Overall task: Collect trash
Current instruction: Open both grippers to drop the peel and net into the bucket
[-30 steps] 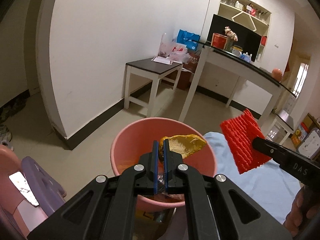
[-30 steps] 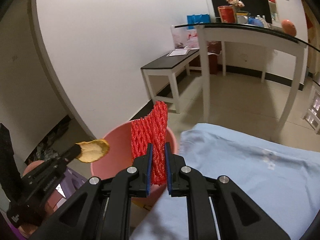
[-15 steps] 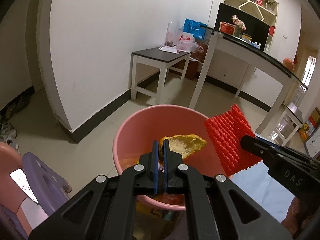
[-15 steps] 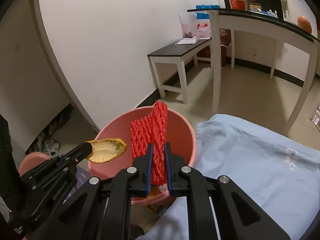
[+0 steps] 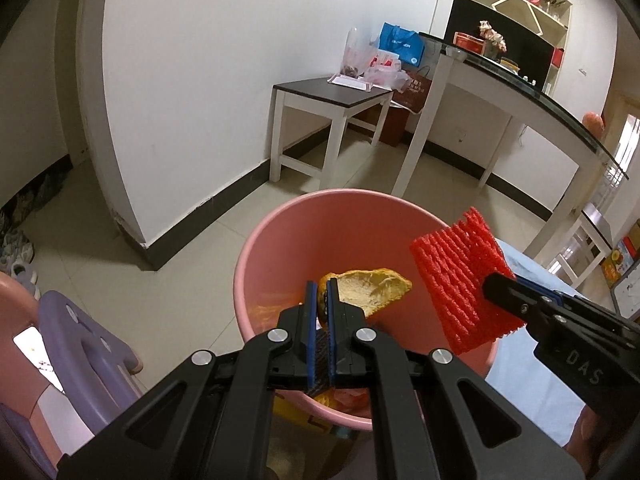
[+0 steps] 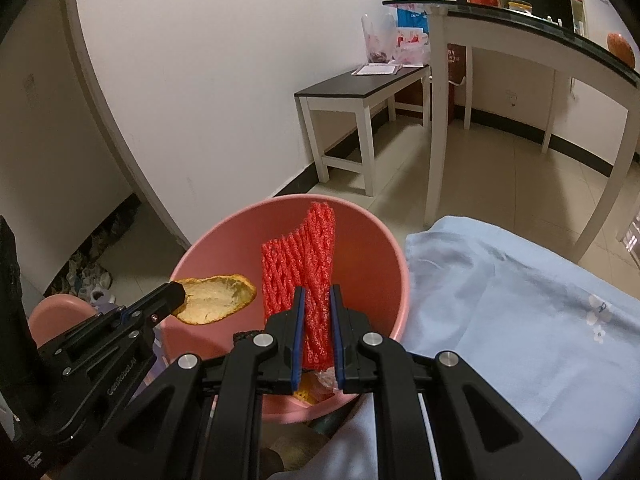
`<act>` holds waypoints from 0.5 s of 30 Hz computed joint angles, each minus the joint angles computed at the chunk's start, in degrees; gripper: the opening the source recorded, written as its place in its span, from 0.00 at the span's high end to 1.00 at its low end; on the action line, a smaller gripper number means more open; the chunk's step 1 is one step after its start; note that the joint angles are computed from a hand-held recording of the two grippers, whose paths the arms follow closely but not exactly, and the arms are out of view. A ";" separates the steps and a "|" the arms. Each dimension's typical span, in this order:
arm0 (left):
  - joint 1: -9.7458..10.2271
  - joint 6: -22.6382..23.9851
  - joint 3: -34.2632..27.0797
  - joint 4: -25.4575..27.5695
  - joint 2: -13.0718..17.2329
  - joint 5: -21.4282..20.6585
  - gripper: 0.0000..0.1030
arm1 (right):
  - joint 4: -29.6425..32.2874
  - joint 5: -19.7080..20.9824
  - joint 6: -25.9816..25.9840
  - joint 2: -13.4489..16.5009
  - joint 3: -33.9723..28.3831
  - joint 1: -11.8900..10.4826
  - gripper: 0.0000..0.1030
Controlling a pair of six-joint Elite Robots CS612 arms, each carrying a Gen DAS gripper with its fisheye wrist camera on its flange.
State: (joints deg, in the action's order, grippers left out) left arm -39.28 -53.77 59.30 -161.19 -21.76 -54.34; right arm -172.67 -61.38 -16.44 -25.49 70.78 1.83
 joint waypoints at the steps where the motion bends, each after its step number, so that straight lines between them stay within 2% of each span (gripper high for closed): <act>1: 0.05 -0.10 -0.05 0.03 0.06 -0.11 0.96 | 0.41 -0.03 -0.06 0.16 -0.25 0.05 0.89; 7: 0.28 -0.94 -0.30 0.44 0.19 -0.72 0.96 | 1.77 0.91 -0.90 0.60 -1.08 0.07 0.87; 11: 0.39 -0.94 -0.36 0.94 0.11 -1.46 0.94 | 1.09 1.95 -1.09 0.55 -0.82 -0.01 0.71; 14: 0.23 -0.70 -0.01 0.03 -0.04 -1.12 0.83 | 0.06 2.69 -1.31 0.21 -0.14 -0.23 0.59; 15: 0.14 -0.66 0.15 -0.29 -0.12 -0.97 0.77 | -0.46 2.93 -1.25 0.07 0.16 -0.33 0.57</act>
